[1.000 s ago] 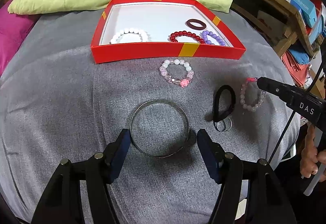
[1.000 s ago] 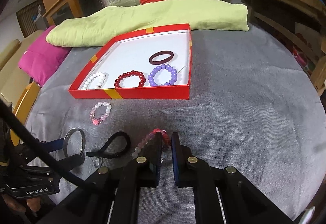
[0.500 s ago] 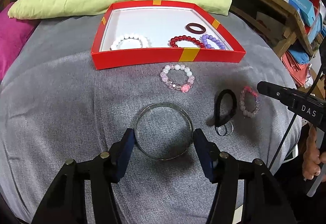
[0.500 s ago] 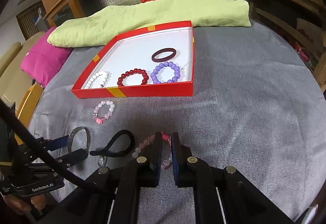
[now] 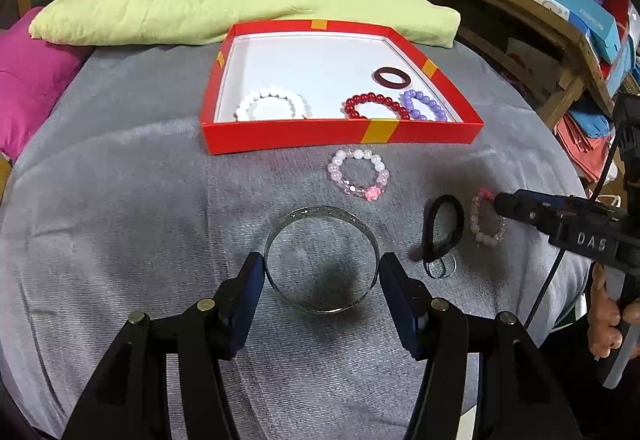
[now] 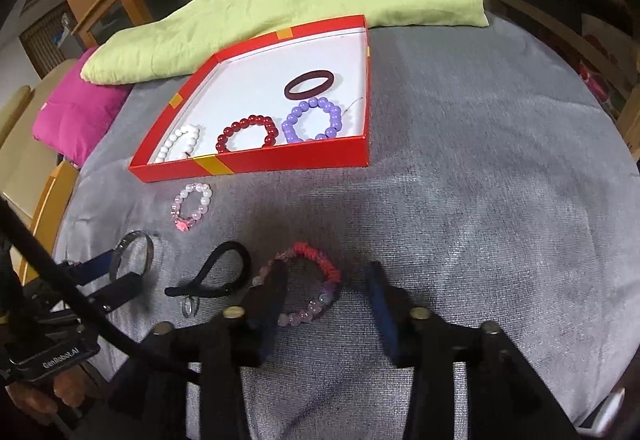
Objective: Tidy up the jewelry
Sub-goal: 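Lower left tool around the silver bangle while right tool grasps the pink-white bead bracelet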
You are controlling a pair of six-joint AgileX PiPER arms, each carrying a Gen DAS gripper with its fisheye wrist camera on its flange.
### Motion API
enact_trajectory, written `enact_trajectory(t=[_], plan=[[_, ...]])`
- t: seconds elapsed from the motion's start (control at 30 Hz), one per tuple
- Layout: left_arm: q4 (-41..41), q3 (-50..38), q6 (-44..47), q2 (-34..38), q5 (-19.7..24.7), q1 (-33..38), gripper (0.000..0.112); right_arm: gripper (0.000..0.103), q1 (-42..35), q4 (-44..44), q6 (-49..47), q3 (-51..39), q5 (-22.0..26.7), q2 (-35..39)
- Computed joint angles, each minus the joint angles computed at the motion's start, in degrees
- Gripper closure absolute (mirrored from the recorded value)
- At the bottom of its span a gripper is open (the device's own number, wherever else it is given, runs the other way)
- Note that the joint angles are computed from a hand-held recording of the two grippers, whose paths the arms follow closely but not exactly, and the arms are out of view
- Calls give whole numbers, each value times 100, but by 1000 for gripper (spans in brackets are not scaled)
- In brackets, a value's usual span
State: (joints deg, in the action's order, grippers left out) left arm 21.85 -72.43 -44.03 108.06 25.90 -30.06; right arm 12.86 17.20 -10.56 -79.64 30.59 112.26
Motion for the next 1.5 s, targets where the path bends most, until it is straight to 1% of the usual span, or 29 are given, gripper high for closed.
enact_trajectory(t=[0.1,0.13,0.2,0.23,0.27,0.3,0.4,0.57,0.8,0.9,0.97,1.07,1.4,1.43,1.5], plan=[[202,18,-216,-40,36,-17,51,56,154,-537,329,11,-55,60],[243,31,-264,-55,32,-19,51,59,217,-776,494,17,-83,83],[314,39,-341,-80,45,-23,51,75,417,-1639,1090,150,-315,54],[390,36,-416,-88,78,-33,51,80,473,-1820,1183,187,-390,46],[478,42,-496,-98,97,-44,51,89,502,-1843,1155,225,-454,33],[531,45,-544,-104,105,-48,51,93,523,-1871,1164,243,-489,30],[728,57,-748,-129,153,-71,51,94,559,-2007,1308,272,-575,21],[1059,107,-1082,-187,183,-92,51,94,410,-1386,863,333,-743,-79],[1581,100,-1552,-200,343,-173,51,94,186,293,-540,709,-1312,-458],[1743,107,-1715,-212,405,-199,51,94,120,1140,-1267,791,-1443,-540],[1871,111,-1837,-223,444,-223,51,94,71,1888,-1968,893,-1528,-627],[2027,100,-1972,-221,513,-261,51,94,42,2600,-2661,969,-1540,-694],[2195,92,-2093,-228,602,-326,51,95,89,2414,-2478,923,-1465,-662],[2197,94,-2093,-234,609,-326,51,95,74,2305,-2356,897,-1442,-648],[2163,108,-2073,-250,596,-313,51,94,13,1907,-1903,740,-1230,-561]])
